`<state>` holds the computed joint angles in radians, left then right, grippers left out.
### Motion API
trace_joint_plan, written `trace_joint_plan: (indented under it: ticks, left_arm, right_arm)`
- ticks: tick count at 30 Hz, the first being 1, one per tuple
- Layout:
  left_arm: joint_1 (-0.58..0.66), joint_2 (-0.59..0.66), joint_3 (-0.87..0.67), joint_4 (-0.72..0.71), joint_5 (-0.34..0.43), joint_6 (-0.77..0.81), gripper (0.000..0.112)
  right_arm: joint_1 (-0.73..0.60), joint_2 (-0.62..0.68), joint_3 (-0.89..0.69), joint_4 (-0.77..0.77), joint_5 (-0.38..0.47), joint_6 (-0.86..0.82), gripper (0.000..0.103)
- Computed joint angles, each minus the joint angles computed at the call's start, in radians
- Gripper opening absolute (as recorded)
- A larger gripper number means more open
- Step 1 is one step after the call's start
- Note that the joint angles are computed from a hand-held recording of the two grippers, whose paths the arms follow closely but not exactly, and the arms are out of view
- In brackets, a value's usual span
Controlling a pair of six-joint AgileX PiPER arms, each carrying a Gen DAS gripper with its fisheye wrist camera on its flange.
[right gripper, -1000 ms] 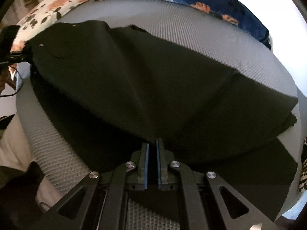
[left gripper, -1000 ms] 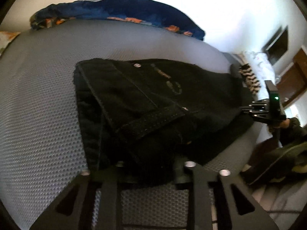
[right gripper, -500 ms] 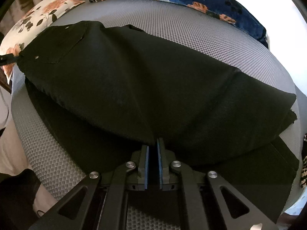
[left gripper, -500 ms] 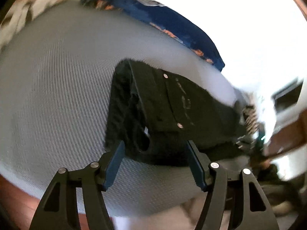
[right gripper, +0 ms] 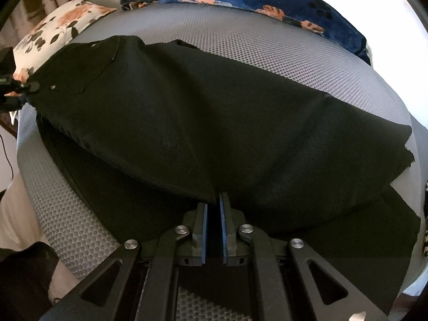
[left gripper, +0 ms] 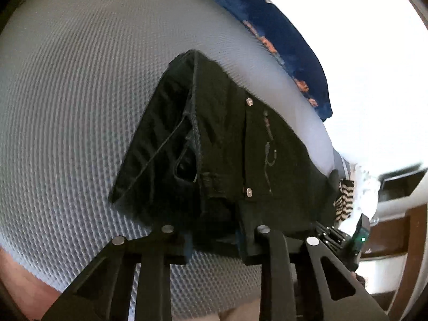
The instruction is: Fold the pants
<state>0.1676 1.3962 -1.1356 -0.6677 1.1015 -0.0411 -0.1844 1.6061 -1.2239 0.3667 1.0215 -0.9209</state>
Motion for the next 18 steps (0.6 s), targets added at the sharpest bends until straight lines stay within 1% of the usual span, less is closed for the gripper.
trace_joint_plan:
  ticks: [2,4,7,8,9,11,13,16,18]
  left_arm:
    - [-0.025,0.009,-0.051,0.047,0.007,0.002,0.021]
    - [-0.028,0.009,-0.087,0.055,0.015,0.037,0.021]
    - [-0.016,0.021,-0.14,0.059,0.056,0.115,0.021]
    - [-0.025,0.03,-0.156,0.088,0.07,0.138,0.021]
    - [-0.038,0.032,-0.155,0.13,0.075,0.157,0.021]
    - [-0.047,0.039,-0.125,0.168,0.076,0.176,0.021]
    - [-0.058,0.039,-0.084,0.187,0.056,0.194,0.022]
    - [-0.052,0.025,-0.031,0.17,0.014,0.231,0.023]
    - [-0.048,0.016,-0.014,0.157,0.003,0.23,0.023]
  right_arm:
    - [-0.006,-0.017,0.002,0.008,0.017,0.0,0.008]
    - [-0.011,-0.051,0.017,0.004,0.031,-0.002,0.008]
    - [-0.019,-0.094,0.039,0.009,0.066,-0.006,0.008]
    - [-0.02,-0.11,0.055,0.007,0.078,-0.005,0.008]
    - [-0.019,-0.117,0.063,0.006,0.087,-0.003,0.008]
    - [-0.017,-0.127,0.088,0.007,0.099,-0.003,0.008]
    - [0.001,-0.134,0.12,-0.014,0.075,0.013,0.008]
    - [0.008,-0.123,0.123,-0.021,0.067,0.032,0.008]
    - [0.01,-0.118,0.108,-0.027,0.082,0.038,0.008]
